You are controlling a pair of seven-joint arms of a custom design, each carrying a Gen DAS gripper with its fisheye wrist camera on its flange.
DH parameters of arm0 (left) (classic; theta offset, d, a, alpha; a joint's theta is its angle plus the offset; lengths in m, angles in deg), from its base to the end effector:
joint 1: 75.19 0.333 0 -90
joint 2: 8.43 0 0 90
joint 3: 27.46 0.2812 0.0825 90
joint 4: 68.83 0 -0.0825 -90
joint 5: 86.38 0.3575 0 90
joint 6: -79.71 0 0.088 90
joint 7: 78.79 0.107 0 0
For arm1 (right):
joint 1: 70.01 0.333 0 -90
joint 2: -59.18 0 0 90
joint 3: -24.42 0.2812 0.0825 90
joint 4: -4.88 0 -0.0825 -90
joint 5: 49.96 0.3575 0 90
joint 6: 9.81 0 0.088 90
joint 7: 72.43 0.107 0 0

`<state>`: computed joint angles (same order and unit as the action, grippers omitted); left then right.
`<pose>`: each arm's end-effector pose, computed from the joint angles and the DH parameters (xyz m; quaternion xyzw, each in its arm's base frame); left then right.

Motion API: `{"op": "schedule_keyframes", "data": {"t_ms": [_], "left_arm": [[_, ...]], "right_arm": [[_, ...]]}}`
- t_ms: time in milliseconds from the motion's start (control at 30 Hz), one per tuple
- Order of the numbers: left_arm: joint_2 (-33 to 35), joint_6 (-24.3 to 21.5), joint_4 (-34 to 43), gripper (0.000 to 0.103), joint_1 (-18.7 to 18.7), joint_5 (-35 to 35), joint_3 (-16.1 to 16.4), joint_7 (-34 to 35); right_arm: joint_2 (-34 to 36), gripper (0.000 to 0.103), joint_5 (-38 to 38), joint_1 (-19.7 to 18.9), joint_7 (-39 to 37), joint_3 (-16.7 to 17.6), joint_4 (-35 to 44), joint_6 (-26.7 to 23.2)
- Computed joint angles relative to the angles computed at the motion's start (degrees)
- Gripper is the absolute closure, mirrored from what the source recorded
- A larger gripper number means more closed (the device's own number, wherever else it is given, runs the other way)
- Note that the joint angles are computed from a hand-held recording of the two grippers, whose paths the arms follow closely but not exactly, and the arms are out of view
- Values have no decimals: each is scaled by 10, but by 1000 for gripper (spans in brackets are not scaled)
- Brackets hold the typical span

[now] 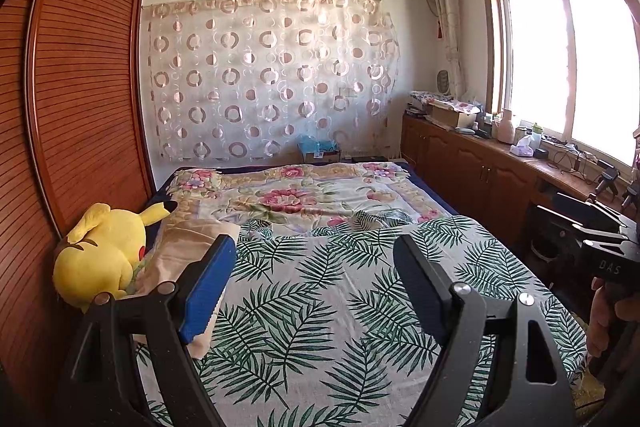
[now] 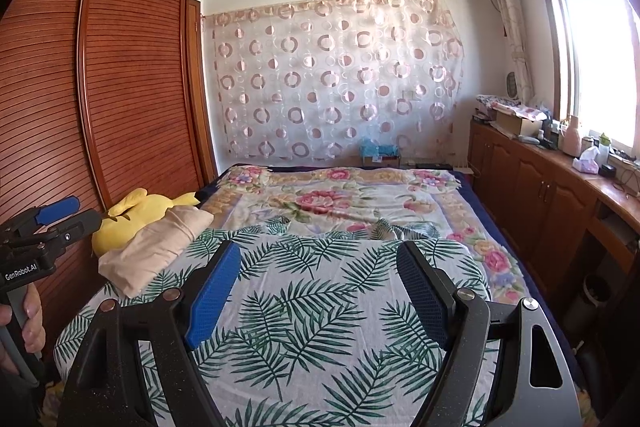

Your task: Fold small clothes

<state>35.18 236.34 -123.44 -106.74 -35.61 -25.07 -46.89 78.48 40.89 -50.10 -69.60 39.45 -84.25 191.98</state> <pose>0.6372 -0.4055 0.5146 -0.5358 0.6309 -0.4307 0.3597 0.5709 0.2214 0.5089 -0.6277 0.5158 -0.3575 0.4606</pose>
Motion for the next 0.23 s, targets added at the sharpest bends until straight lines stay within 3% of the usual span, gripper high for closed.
{"op": "schedule_keyframes", "data": {"t_ms": [233], "left_arm": [[0, -1, 0, 21, -1, 1, 1, -1]], "right_arm": [[-3, 21, -1, 4, 5, -7, -6, -5]]}}
